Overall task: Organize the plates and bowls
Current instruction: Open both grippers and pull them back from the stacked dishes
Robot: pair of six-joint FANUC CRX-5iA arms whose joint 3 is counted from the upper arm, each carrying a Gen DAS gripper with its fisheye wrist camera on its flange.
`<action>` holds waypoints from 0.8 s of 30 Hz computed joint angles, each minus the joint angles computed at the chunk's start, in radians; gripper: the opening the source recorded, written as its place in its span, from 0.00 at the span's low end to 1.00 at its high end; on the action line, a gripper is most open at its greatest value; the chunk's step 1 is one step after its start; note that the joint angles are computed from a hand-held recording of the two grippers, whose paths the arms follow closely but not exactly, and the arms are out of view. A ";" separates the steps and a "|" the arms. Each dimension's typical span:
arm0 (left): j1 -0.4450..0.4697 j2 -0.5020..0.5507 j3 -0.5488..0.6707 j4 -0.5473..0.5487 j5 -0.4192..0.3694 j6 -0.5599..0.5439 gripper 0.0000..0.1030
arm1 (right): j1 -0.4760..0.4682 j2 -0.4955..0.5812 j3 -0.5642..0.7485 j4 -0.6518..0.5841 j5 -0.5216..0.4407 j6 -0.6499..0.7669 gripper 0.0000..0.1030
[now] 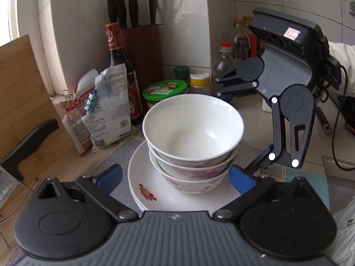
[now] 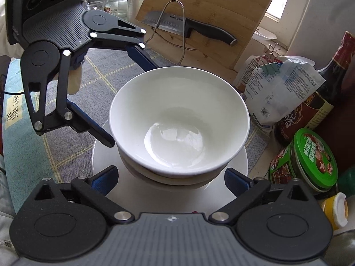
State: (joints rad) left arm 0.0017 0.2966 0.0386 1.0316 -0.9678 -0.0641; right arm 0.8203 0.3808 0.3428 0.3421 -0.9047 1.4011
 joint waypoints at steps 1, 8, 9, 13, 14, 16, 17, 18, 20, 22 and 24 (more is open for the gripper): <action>-0.001 -0.023 -0.036 0.028 0.031 -0.022 0.99 | 0.014 -0.009 -0.031 0.054 0.011 -0.079 1.00; 0.040 -0.124 -0.169 0.081 0.041 0.014 0.99 | 0.126 -0.050 -0.203 0.433 -0.027 -0.809 1.00; 0.043 -0.142 -0.190 0.091 0.051 0.026 0.99 | 0.143 -0.045 -0.207 0.467 -0.058 -0.902 1.00; 0.055 -0.219 -0.194 -0.097 0.116 0.290 0.99 | 0.228 -0.008 -0.166 0.517 -0.236 -1.213 1.00; 0.062 -0.226 -0.179 -0.145 0.103 0.360 0.99 | 0.242 -0.002 -0.156 0.518 -0.264 -1.246 1.00; 0.074 -0.243 -0.172 -0.177 0.078 0.430 0.99 | 0.280 0.023 -0.116 0.519 -0.349 -1.320 1.00; 0.077 -0.254 -0.174 -0.188 0.075 0.448 0.99 | 0.294 0.036 -0.094 0.517 -0.387 -1.346 1.00; 0.083 -0.272 -0.185 -0.196 0.078 0.462 0.99 | 0.306 0.046 -0.077 0.517 -0.416 -1.364 1.00; 0.091 -0.290 -0.189 -0.207 0.073 0.482 0.99 | 0.336 0.076 -0.036 0.529 -0.491 -1.409 1.00; 0.101 -0.306 -0.199 -0.193 0.064 0.481 0.99 | 0.355 0.105 0.008 0.536 -0.555 -1.428 1.00; 0.111 -0.320 -0.208 -0.183 0.059 0.477 0.99 | 0.366 0.126 0.041 0.538 -0.595 -1.441 1.00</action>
